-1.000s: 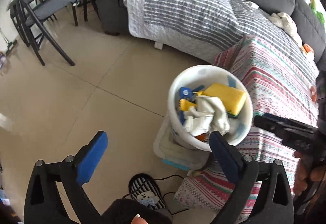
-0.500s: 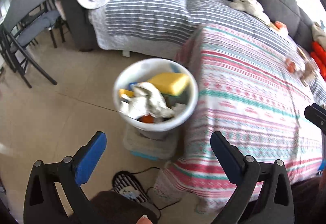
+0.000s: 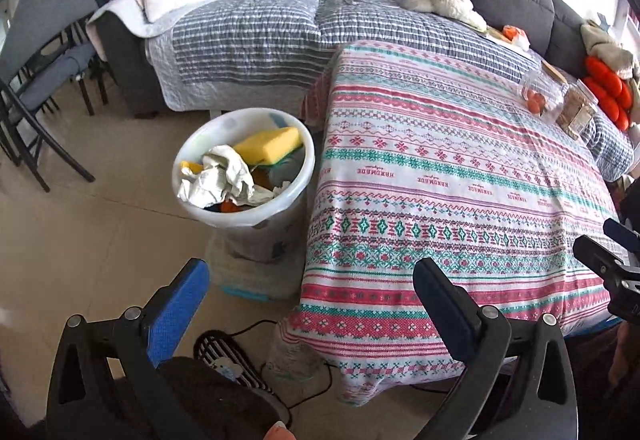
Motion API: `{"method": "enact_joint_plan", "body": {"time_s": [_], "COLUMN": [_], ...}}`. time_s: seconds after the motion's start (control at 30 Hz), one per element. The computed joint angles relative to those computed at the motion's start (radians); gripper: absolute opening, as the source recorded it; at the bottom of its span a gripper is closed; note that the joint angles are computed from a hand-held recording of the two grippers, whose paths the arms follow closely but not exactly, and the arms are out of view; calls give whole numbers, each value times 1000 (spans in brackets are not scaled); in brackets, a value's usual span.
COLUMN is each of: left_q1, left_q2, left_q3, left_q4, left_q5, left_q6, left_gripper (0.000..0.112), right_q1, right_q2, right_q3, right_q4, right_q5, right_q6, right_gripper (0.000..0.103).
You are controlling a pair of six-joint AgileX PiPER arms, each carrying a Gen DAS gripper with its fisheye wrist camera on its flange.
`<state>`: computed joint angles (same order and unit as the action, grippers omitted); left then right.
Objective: Collect trash
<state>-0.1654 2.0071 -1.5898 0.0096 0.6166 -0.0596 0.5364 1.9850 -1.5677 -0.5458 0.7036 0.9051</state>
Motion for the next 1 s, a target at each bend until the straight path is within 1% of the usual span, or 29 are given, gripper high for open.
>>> {"method": "enact_joint_plan", "body": {"time_s": [0.1, 0.23, 0.6, 0.83, 1.0], "left_q1": [2, 7, 10, 11, 5], "left_q2": [-1, -4, -26, -38, -53], "left_q3": [3, 6, 41, 56, 79], "left_q4": [3, -18, -27, 14, 40], "left_q5": [-5, -11, -35, -54, -76], "left_q6": [-1, 18, 36, -12, -26], "left_gripper": [103, 103, 103, 103, 103], "right_q1": [11, 14, 31, 49, 55], "right_q2": [-14, -18, -7, -7, -2], "right_q3": [29, 37, 7, 4, -2], "right_q4": [-34, -34, -64, -110, -114], "right_q5": [-2, -6, -1, 4, 2], "right_q6": [20, 25, 56, 89, 88], "right_gripper": [102, 102, 102, 102, 102]}}
